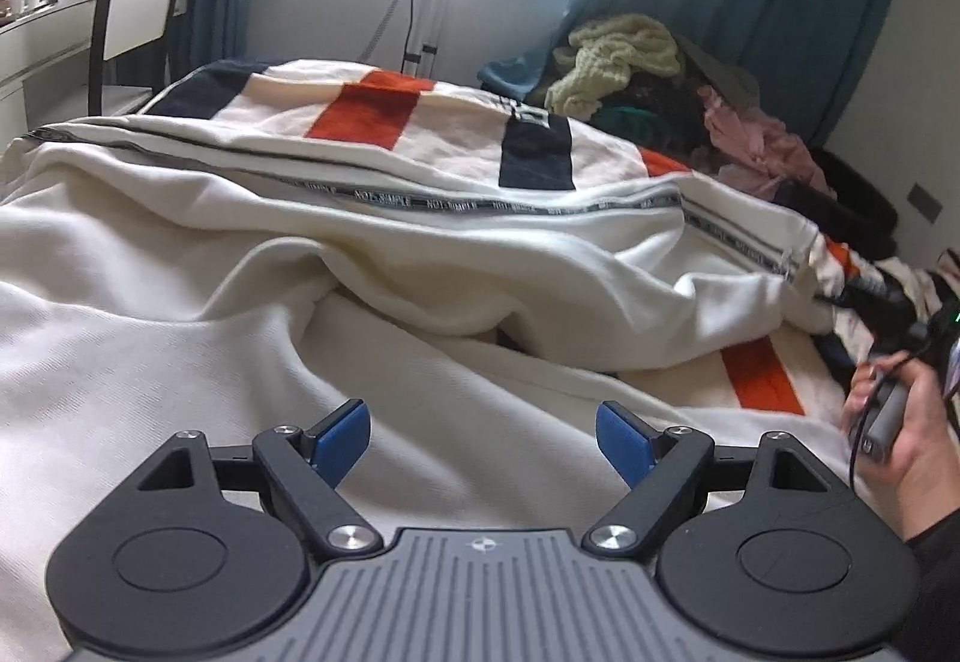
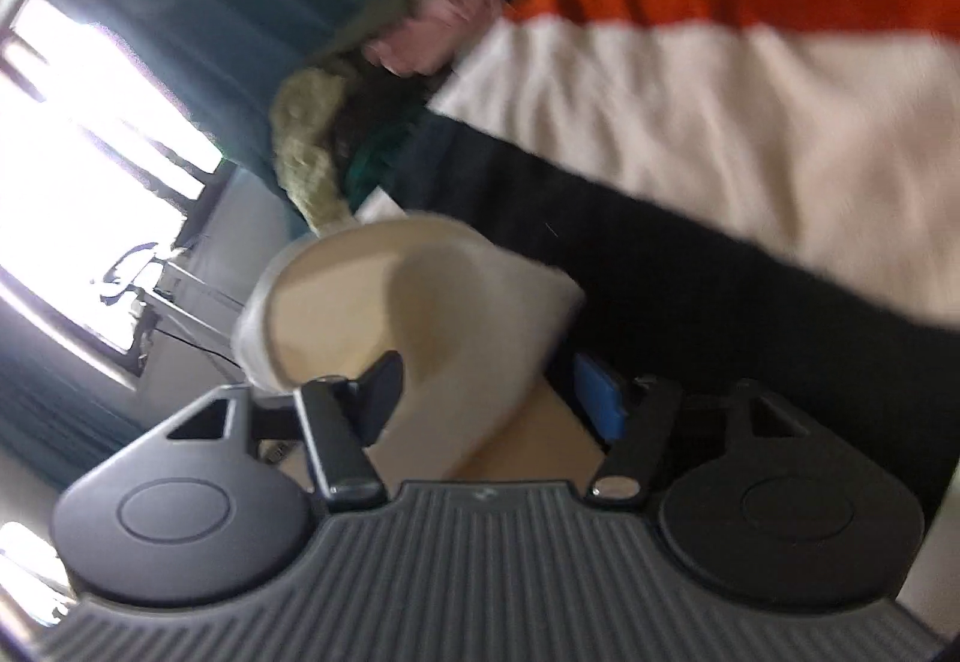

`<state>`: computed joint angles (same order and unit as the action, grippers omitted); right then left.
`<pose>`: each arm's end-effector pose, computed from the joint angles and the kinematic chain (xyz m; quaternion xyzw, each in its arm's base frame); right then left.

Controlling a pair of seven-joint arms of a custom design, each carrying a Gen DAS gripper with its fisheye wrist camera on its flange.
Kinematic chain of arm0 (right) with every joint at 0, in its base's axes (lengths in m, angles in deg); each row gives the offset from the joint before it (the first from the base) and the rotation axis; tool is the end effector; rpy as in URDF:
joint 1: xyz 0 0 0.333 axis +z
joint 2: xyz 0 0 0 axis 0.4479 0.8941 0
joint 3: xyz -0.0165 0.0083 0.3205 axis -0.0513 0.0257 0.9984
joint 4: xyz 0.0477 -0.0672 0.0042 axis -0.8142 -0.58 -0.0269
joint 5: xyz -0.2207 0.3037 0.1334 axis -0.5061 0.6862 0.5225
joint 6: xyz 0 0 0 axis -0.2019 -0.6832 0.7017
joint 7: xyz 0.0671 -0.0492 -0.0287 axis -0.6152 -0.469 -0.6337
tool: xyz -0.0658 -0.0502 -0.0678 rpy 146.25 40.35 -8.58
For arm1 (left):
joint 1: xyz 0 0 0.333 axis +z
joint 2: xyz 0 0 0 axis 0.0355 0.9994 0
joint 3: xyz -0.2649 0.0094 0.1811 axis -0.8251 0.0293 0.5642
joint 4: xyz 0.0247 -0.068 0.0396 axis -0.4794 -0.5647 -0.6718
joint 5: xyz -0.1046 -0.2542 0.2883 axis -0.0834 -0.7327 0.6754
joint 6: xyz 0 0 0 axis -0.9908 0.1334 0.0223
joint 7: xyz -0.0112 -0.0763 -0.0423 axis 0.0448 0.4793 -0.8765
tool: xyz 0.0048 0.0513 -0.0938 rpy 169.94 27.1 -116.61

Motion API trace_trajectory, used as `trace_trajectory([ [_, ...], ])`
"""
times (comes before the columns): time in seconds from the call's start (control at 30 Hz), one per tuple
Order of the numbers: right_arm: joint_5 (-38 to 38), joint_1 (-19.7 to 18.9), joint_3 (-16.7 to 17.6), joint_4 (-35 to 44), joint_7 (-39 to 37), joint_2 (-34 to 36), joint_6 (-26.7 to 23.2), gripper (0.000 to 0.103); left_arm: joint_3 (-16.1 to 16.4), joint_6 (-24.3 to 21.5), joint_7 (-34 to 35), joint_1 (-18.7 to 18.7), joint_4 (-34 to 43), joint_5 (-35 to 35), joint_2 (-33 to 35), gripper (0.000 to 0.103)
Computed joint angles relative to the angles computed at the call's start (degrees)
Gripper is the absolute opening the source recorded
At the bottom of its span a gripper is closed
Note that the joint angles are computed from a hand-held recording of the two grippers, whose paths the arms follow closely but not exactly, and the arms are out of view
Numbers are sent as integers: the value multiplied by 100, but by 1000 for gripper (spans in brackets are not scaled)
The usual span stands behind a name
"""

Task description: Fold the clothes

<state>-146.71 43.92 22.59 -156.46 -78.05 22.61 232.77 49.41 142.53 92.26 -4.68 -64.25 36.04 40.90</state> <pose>0.6464 0.1965 0.4189 -0.1691 0.8411 -0.1742 0.4834 0.5164 -0.0852 0.5656 -0.6114 0.6686 -0.3852 0.1754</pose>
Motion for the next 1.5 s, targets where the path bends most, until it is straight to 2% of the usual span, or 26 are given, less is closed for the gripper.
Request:
trace_trajectory([
  [0.1,-285,-44,-36,169,485,181,245,63,116,99,184,-139,132,-376,51,84],
  [0.13,-150,-96,-24,266,386,267,304,59,111,137,187,-140,172,-430,69,84],
  [0.2,817,-268,43,540,-658,487,383,43,93,215,164,-134,247,-505,106,84],
  [0.27,2194,-584,332,866,-2158,732,282,16,173,300,355,-218,306,-783,140,84],
  [0.3,2605,-681,447,1040,-2714,805,161,11,175,311,365,-204,326,-827,160,84],
  [0.4,3256,-756,579,1597,-3967,923,-234,6,172,332,354,-146,389,-916,224,84],
  [0.5,3323,-556,398,2084,-4635,824,-569,6,219,227,378,-114,455,-1095,253,84],
  [0.53,3115,-392,211,2191,-4652,717,-673,5,265,166,459,-131,469,-1253,241,84],
  [0.63,1855,261,-524,1736,-3762,109,-812,5,344,45,654,-131,446,-1616,143,84],
  [0.7,1042,456,-638,1316,-3194,-316,-1105,5,408,-24,848,-139,416,-1876,54,84],
  [0.77,722,477,-543,431,-2620,-819,-1398,5,464,-78,1030,-139,370,-2097,-51,84],
  [0.87,873,390,-272,-710,-2310,-1257,-1743,5,514,-97,1265,-128,269,-2323,-221,84],
  [1.0,1229,169,78,-1683,-1918,-1424,-1689,5,498,-59,1378,-77,161,-2262,-375,85],
  [1.2,678,-68,581,-1910,-1660,-1864,-2217,5,411,98,1324,-47,93,-1906,-477,85],
  [1.27,599,-176,682,-2017,-1526,-2057,-2265,5,357,166,1287,-31,51,-1647,-510,85],
  [1.5,1074,-365,834,-2392,-2026,-2004,-2058,6,217,255,1186,14,-87,-745,-550,85],
])
